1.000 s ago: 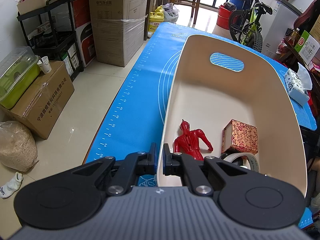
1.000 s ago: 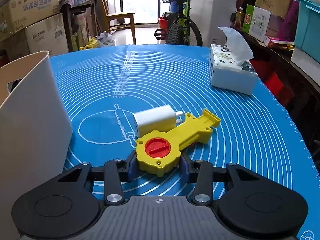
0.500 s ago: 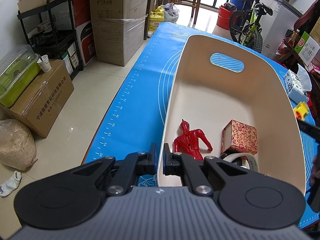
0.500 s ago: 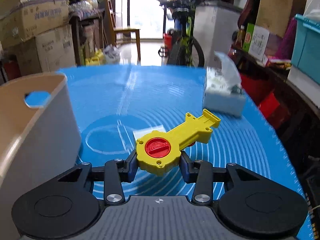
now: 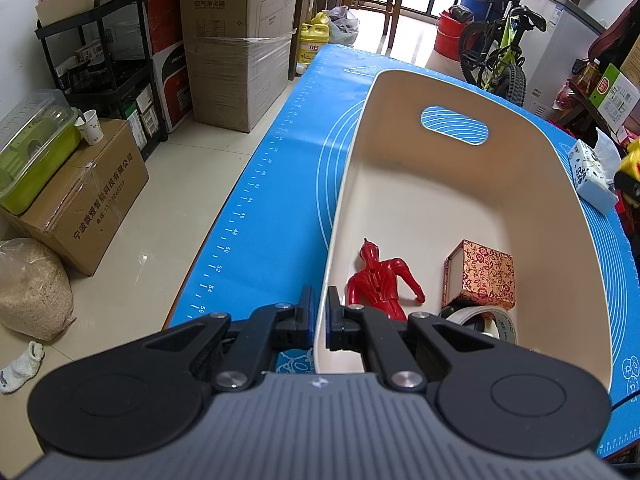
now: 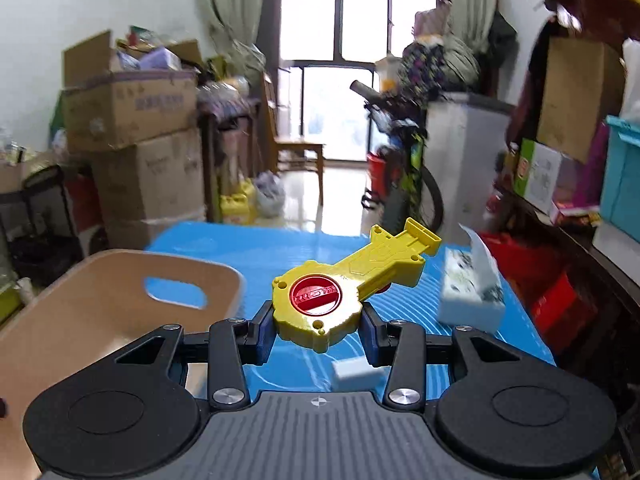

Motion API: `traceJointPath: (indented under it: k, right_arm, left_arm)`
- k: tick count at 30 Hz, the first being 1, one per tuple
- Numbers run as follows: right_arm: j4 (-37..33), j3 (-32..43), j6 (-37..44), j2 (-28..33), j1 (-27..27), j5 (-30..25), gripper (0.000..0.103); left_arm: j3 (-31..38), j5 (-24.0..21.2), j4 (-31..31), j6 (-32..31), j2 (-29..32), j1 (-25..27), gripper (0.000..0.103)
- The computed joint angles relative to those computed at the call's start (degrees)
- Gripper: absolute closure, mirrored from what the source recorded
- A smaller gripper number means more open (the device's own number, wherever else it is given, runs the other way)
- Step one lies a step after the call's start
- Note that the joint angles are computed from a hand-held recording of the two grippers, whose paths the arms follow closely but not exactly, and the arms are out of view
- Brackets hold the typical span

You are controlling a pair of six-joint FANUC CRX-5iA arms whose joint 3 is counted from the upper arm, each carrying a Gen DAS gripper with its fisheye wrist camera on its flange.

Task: Organize rigid objects
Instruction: 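Carry the yellow key into the basket and open the right gripper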

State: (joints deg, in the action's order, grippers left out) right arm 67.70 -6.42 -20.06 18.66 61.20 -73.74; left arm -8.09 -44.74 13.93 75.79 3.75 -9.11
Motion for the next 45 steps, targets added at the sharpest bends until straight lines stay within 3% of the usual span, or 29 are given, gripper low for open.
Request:
traceJointPath:
  k: [6, 12, 18, 28, 32, 42, 44, 45]
  right_arm:
    - [5.7, 0.5, 2.4, 0.3, 0.6, 5.0, 0.054]
    - [5.7, 3.0, 9.0, 2.2, 1.2, 11.5, 0.054]
    - [-3.0, 7.7, 20.5, 4.1, 1.8, 18.6, 0.054]
    - [-20.0, 17.8, 37.4, 9.0, 2.7, 16.9, 0.054]
    - [-23.6, 18.2, 37.7, 8.8, 2.8, 16.0, 0.054]
    - [-21.6, 14.4, 32.3, 6.0, 1.9, 18.8, 0.053]
    - [-19.7, 13.3, 30.1, 5.4, 1.9, 19.1, 0.035]
    - [-18.2, 12.2, 28.5, 4.8, 1.9, 19.6, 0.031]
  left_arm:
    - [0.0, 0.0, 0.0, 0.0, 0.0, 0.0, 0.096]
    - [-0.1, 0.0, 0.1, -0.1, -0.1, 0.1, 0.096]
    - [-0.1, 0.0, 0.1, -0.1, 0.0, 0.1, 0.097]
    - [-0.1, 0.0, 0.1, -0.1, 0.0, 0.1, 0.097]
    - [0.0, 0.0, 0.0, 0.0, 0.0, 0.1, 0.097]
    - [-0.1, 0.0, 0.2, -0.1, 0.0, 0.1, 0.097]
    - [-0.1, 0.0, 0.2, -0.1, -0.1, 0.1, 0.097]
    - [-0.1, 0.0, 0.2, -0.1, 0.0, 0.1, 0.097]
